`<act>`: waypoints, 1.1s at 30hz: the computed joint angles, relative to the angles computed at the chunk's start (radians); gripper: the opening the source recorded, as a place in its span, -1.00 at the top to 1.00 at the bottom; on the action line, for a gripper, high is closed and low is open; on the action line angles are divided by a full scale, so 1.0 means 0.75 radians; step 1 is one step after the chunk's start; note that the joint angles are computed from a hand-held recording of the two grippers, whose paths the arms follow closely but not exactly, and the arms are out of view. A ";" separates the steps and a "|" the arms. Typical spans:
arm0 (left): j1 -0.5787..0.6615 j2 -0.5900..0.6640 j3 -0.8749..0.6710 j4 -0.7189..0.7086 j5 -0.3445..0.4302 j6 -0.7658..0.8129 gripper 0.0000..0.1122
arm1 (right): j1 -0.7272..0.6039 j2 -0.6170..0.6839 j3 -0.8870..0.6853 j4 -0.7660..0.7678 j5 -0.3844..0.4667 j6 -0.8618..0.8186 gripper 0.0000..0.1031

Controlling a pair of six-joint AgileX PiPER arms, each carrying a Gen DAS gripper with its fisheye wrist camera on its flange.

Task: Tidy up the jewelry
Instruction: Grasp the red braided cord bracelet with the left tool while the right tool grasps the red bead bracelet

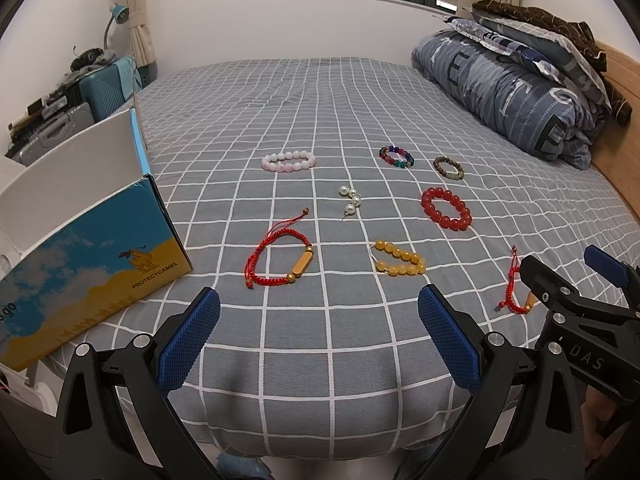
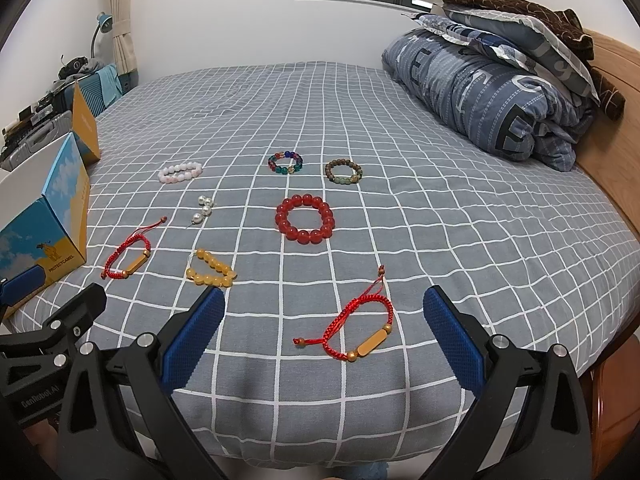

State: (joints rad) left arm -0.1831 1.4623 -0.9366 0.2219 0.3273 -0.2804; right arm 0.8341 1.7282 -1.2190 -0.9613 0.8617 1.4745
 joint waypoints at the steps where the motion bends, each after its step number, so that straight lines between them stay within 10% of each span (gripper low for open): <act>1: 0.003 0.001 -0.001 -0.011 -0.001 0.012 -0.74 | 0.000 0.000 0.000 0.000 0.000 0.000 -0.85; 17: 0.059 0.128 -0.355 -0.109 0.245 0.152 -0.73 | -0.092 0.020 -0.258 0.130 0.083 -0.300 -0.85; 33: 0.099 0.631 -0.874 -0.224 0.538 0.297 -0.73 | -0.411 0.660 -1.142 0.697 0.229 -1.050 -0.85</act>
